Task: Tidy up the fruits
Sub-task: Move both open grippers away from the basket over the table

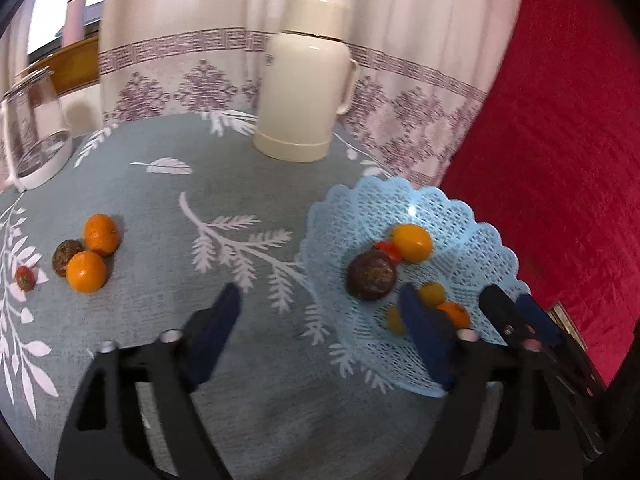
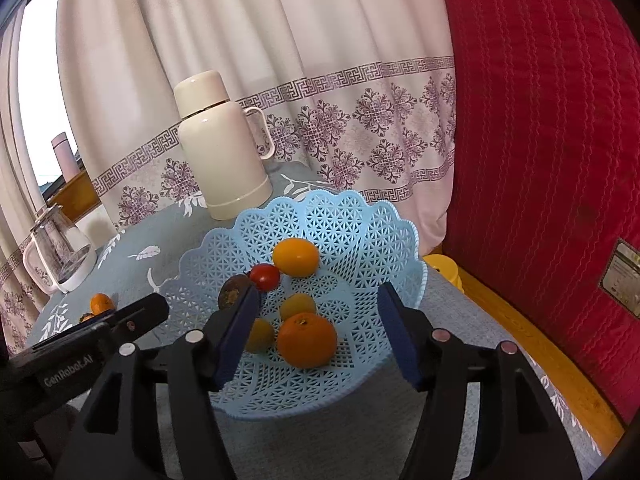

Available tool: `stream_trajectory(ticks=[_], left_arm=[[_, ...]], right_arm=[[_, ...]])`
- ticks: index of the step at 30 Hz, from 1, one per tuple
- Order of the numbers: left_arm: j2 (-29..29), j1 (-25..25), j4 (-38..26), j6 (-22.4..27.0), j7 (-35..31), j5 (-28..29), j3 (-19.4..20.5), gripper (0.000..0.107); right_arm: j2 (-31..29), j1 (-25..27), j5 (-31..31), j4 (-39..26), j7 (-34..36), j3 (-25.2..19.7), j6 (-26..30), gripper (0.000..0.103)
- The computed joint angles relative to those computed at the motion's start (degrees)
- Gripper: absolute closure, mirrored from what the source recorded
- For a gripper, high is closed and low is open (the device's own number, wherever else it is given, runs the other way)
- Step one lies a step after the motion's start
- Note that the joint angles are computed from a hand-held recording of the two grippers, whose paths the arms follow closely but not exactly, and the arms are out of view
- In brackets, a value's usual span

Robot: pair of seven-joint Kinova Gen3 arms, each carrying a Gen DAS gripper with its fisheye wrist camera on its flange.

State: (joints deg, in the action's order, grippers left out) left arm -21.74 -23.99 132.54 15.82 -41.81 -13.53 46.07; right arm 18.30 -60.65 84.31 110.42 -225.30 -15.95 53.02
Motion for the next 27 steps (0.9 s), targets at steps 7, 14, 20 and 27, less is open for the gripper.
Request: stream_trajectory(ticks=[7, 14, 20, 27], left_arm=[[-3.4, -5.0, 0.1, 1.8, 1.0, -0.2, 3.4, 0.011], [-6.2, -9.0, -0.1, 3.6, -1.0, 1.4, 6.6, 0.011], [-7.6, -9.8, 0.2, 4.2, -2.7, 3.3, 6.3, 0.011], [-8.7, -9.6, 0.6, 4.8, -4.3, 4.9, 5.3, 0.011]], right_arm=[[0.4, -0.4, -0.1, -0.5, 0.7, 0.0, 0.4, 0.035], [0.5, -0.8, -0.4, -0.8, 1.0, 0.2, 0.8, 0.035], [0.7, -0.9, -0.4, -0.9, 1.3, 0.3, 1.3, 0.035], [1.1, -2.1, -0.5, -1.5, 2.2, 0.2, 3.5, 0.034]])
